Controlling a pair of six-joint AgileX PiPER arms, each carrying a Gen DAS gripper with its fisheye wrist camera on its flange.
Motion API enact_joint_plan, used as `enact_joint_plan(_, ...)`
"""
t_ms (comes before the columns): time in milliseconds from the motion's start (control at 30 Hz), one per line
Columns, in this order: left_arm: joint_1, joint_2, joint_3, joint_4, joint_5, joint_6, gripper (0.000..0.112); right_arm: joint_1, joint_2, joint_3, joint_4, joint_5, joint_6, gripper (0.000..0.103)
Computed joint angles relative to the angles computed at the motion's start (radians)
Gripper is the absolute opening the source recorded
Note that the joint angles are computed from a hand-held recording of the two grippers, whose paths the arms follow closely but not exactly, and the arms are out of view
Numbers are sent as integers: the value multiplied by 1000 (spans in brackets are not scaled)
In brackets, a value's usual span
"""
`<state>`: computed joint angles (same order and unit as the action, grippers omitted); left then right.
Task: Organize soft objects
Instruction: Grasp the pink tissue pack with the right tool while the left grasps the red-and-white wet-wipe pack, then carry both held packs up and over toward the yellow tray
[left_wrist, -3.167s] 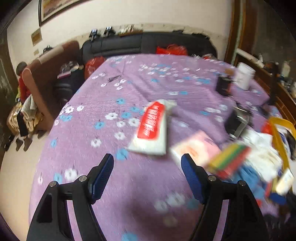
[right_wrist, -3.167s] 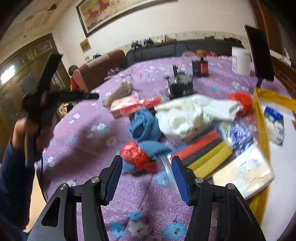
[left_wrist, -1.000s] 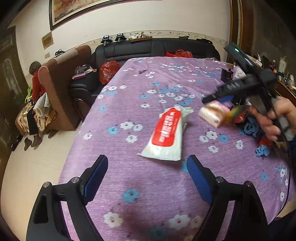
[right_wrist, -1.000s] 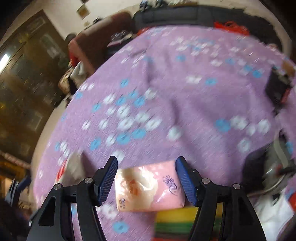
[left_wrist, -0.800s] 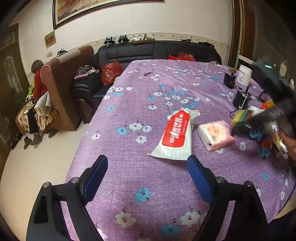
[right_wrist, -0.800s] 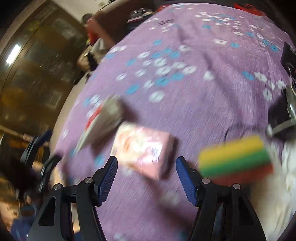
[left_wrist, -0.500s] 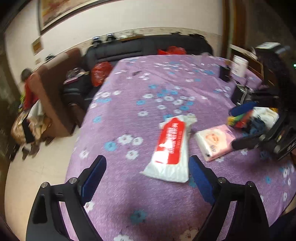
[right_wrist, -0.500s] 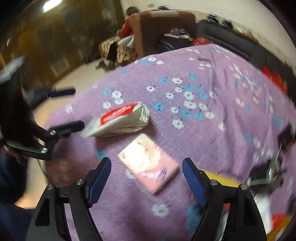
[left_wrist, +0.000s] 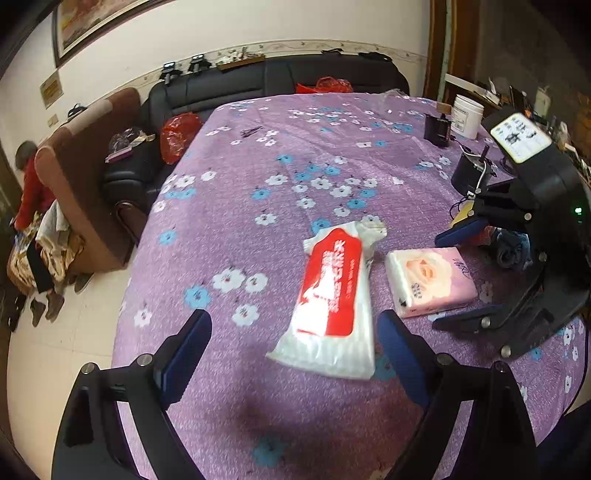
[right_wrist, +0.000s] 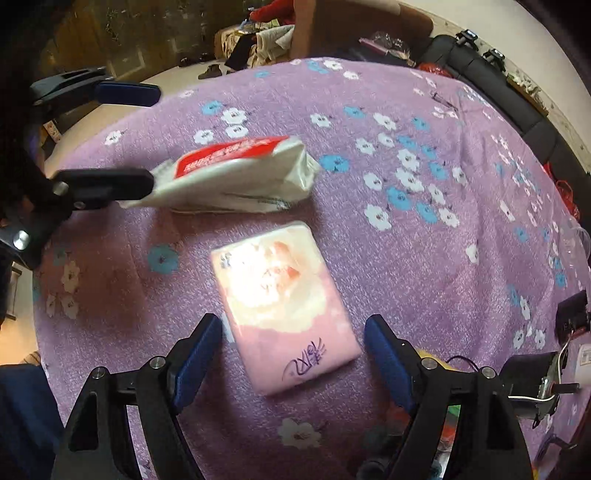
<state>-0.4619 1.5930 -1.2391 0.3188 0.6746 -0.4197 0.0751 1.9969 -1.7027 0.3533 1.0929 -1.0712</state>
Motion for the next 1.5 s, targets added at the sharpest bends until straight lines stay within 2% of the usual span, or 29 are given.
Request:
enact_joint_plan(67, -8, 36, -45, 10, 21, -1, 91, -3, -13, 24, 16, -26, 2, 84)
enact_joint_plan(100, -6, 53, -67, -4, 29, 22, 91, -5, -27, 50, 18, -52, 16, 67)
enact_joint_plan(200, -5, 111, -131, -16, 62, 52, 91, -21, -72, 113, 33, -117, 77, 58)
enact_joint_plan(333, -26, 185, -194, 16, 103, 50, 91, -69, -163, 218, 47, -217, 173, 57)
enact_joint_plan(400, -40, 218, -219, 47, 113, 14, 91, -76, -239, 308, 24, -309, 206, 57)
enact_joint_plan(500, -77, 284, -284, 158, 179, -118, 90, -68, -350, 448, -16, -440, 228, 56)
enact_joint_plan(533, -85, 298, -296, 182, 185, -154, 85, -75, -379, 480, -13, -467, 218, 56)
enact_joint_plan(567, -89, 313, -313, 188, 195, -180, 72, -74, -411, 526, -23, -521, 220, 56)
enact_joint_plan(600, -87, 324, -326, 175, 198, -198, 66, -74, -429, 552, -25, -550, 220, 56)
enact_joint_plan(633, -82, 321, -326, 160, 186, -210, 51, -81, -444, 569, -6, -561, 202, 56)
enact_joint_plan(833, -133, 336, -322, 275, 214, -376, 45, -103, -529, 676, 78, -664, 114, 56)
enact_joint_plan(1267, -183, 263, -230, 291, 161, -488, 44, -147, -613, 770, 232, -719, -61, 56)
enact_joint_plan(1500, -203, 225, -184, 300, 134, -526, 44, -159, -625, 780, 253, -725, -85, 57)
